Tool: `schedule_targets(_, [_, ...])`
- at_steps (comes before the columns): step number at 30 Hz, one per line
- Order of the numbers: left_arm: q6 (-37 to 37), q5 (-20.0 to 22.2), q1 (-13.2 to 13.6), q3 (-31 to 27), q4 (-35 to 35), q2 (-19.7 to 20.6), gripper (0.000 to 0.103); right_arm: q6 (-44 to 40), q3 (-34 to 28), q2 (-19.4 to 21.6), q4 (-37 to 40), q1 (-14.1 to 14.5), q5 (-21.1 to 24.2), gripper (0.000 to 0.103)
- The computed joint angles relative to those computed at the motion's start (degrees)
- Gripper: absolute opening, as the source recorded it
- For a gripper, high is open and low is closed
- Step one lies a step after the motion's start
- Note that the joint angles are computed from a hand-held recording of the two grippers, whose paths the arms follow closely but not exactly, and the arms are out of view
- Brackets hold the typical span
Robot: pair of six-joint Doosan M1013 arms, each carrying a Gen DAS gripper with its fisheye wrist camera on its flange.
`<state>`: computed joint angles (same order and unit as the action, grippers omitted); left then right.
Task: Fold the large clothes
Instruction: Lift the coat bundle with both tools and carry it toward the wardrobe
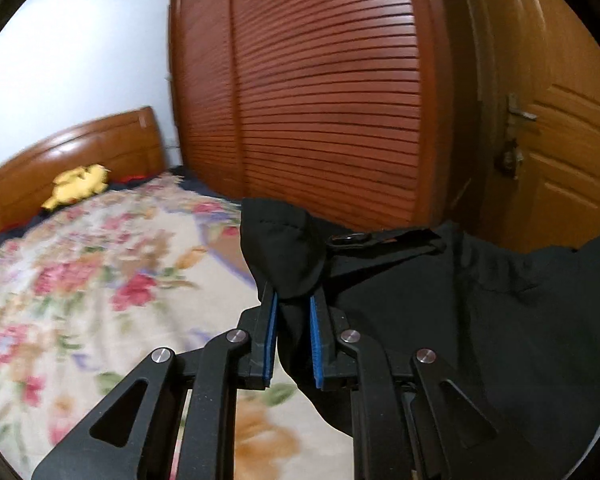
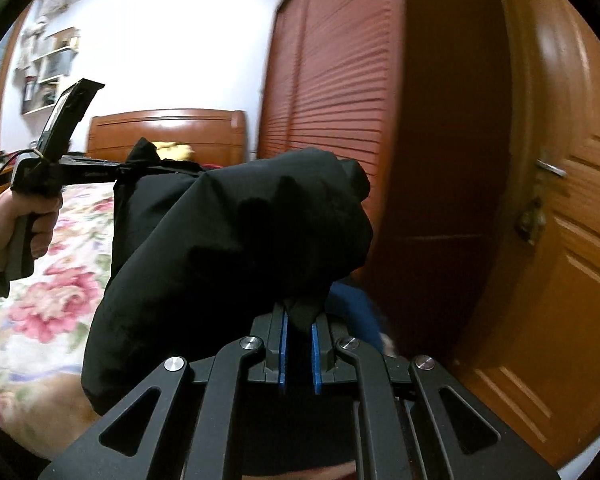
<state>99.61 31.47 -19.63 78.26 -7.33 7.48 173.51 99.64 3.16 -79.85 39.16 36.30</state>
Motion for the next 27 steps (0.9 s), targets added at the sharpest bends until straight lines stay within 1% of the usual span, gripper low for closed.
schedule_targets(1, [1.56,-0.16,-0.63,-0.01,-2.0,0.54,0.015,1.57,0.8,-0.42,-0.79,-0.44,0.31,0.009])
schedule_targets(4, [2.05,-1.8,-2.63,0.77,-0.07,1.1,0.015,6.82,3.31,-1.56,-3.14,-1.36,1.59,0.009])
schedule_targets(5, [1.99,-1.76,-3.14,0.52,0.53,1.55,0.015,8.25,4.15,-1.97,-3.33,-1.57,1.78,0.009])
schedule_targets(6, [1.42,-1.92,-3.6,0.57,1.66,1.81,0.015,8.67,4.55,-2.06,-2.82,-1.65,2.35,0.009])
schedule_targets(8, [-0.41,-1.28,-4.12,0.05,4.43,2.5,0.016,6.22,3.92,-1.19,1.74,-1.25,5.45,0.009])
schedule_targets(9, [-2.31,-0.25,-4.43,-0.2,7.06,2.85,0.016,5.71,3.72,-0.82,3.58,-1.33,5.82,0.009])
schedule_targets(12, [-4.61,1.43,-4.79,-0.61,10.42,3.43,0.017,6.32,4.13,-0.39,5.65,-1.35,5.07,0.009])
schedule_targets(13, [-4.52,1.82,-4.68,-0.66,10.46,3.47,0.02,6.99,4.67,-0.67,6.23,-1.5,3.99,0.009])
schedule_targets(15, [-3.51,2.33,-4.3,-0.62,8.93,3.42,0.024,6.7,5.04,-1.12,7.46,-1.98,2.97,0.009])
schedule_targets(17, [-3.69,2.14,-4.15,-0.14,8.8,3.25,0.035,5.61,5.45,-1.77,8.89,-2.12,2.63,0.009])
schedule_targets(18, [-3.23,1.54,-4.02,0.34,8.53,3.05,0.038,5.2,5.67,-1.99,8.99,-2.51,2.39,0.009])
schedule_targets(19, [-3.19,1.06,-4.1,0.75,8.7,2.91,0.043,4.64,5.5,-2.09,9.4,-2.7,2.24,0.009])
schedule_targets(20, [-2.68,0.78,-4.03,1.13,8.37,2.74,0.045,4.35,4.92,-1.37,9.7,-2.71,2.01,0.009])
schedule_targets(21, [-1.73,0.6,-3.9,1.59,7.39,2.53,0.046,4.52,4.93,-0.89,9.6,-3.03,1.36,0.009])
schedule_targets(23, [0.3,1.3,-3.62,2.11,5.05,2.4,0.047,1.9,4.12,-0.58,11.74,-4.65,-0.31,0.009])
schedule_targets(24, [2.37,1.84,-3.39,2.65,2.57,2.16,0.047,1.4,4.09,-0.52,12.08,-4.63,-0.12,0.009])
schedule_targets(27, [5.48,1.69,-3.19,4.71,-1.35,1.35,0.047,0.55,3.36,0.38,12.71,-4.33,1.36,0.01])
